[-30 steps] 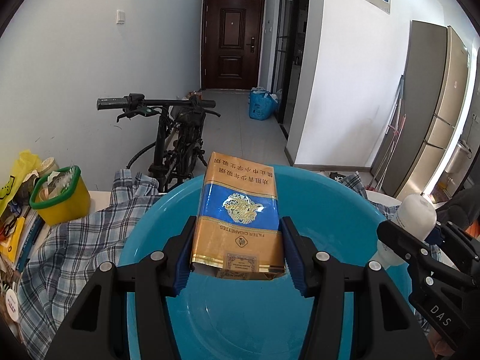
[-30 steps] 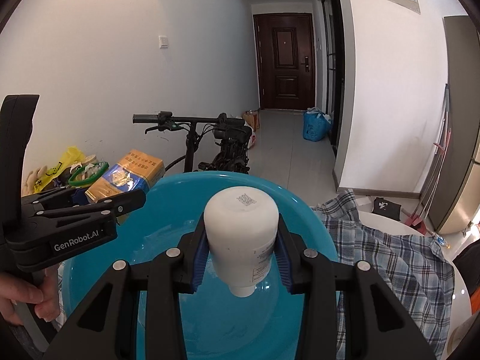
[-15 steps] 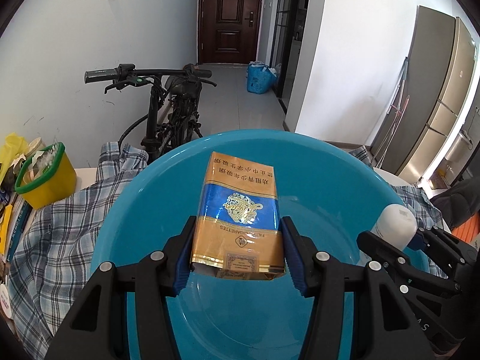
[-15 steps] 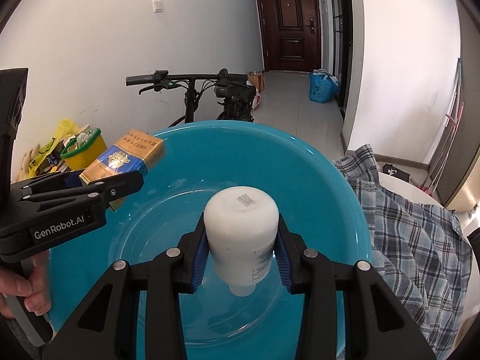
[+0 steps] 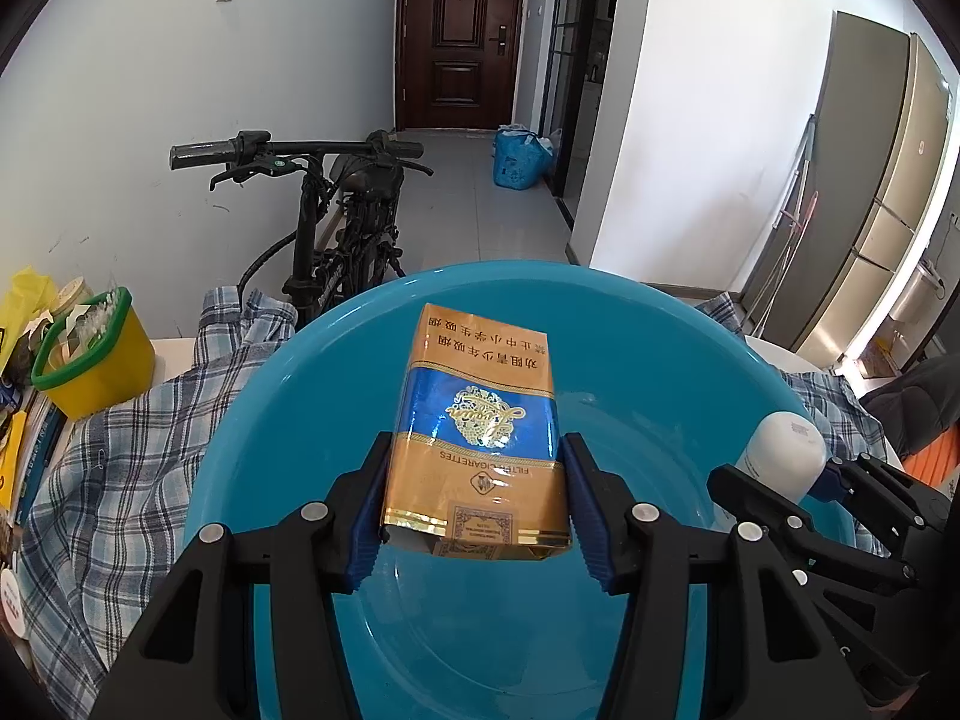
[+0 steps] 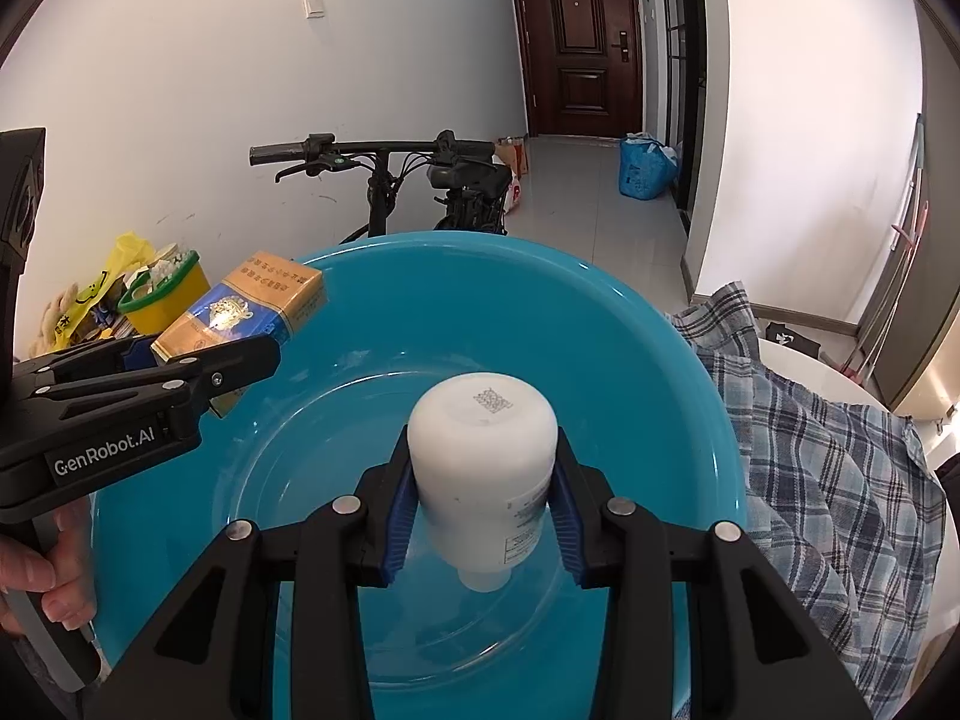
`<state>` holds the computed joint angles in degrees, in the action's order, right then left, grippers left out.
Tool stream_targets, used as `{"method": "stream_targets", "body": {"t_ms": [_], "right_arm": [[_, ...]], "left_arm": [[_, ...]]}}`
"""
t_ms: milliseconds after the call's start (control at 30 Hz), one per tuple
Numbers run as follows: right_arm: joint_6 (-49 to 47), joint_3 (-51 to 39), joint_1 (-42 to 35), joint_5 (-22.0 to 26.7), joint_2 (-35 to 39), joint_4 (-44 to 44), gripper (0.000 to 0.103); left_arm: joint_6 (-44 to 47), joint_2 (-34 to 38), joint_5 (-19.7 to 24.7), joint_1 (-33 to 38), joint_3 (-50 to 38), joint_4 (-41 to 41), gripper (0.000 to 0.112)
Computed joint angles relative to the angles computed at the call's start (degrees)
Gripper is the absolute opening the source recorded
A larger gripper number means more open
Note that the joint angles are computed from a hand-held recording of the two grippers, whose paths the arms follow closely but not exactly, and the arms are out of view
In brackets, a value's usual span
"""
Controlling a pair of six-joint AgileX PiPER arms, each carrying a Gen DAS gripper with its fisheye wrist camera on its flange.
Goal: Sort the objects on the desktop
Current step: 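Open the left gripper to drop the pack into the basin, then open the right gripper to drop the white bottle into the basin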
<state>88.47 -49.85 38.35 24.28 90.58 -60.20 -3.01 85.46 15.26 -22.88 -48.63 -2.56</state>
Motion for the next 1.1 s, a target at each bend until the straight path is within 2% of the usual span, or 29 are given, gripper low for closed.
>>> {"method": "stream_targets", "body": {"t_ms": [100,167,267,400,1100], "right_arm": [[0.0,0.2,-0.5,-1.0,-0.1,0.1,0.038],[0.2,0.2,-0.5,-0.9,-0.1,-0.1,0.038],[0.3,0.2,-0.2,-0.5,0.0,-0.4,0.038],[-0.1,0.0,-0.1,-0.7,0.1,-0.1,0.038],[-1.8,-0.4,0.0,-0.7,0.4,1.2,0.039]], "left_arm": [[0.7,-0.5,-0.5,0.4,0.3,-1.5,0.060],[5.1,-0.6,-0.2,1.3,0.2,-6.2,0.064],[0.7,-0.8,-0.2,1.1,0.1,-1.9,0.065],[0.9,-0.9,0.2,1.6,0.0,-2.5,0.069],[5.4,-2.9,0.7,3.7,0.5,-7.3,0.069]]}}
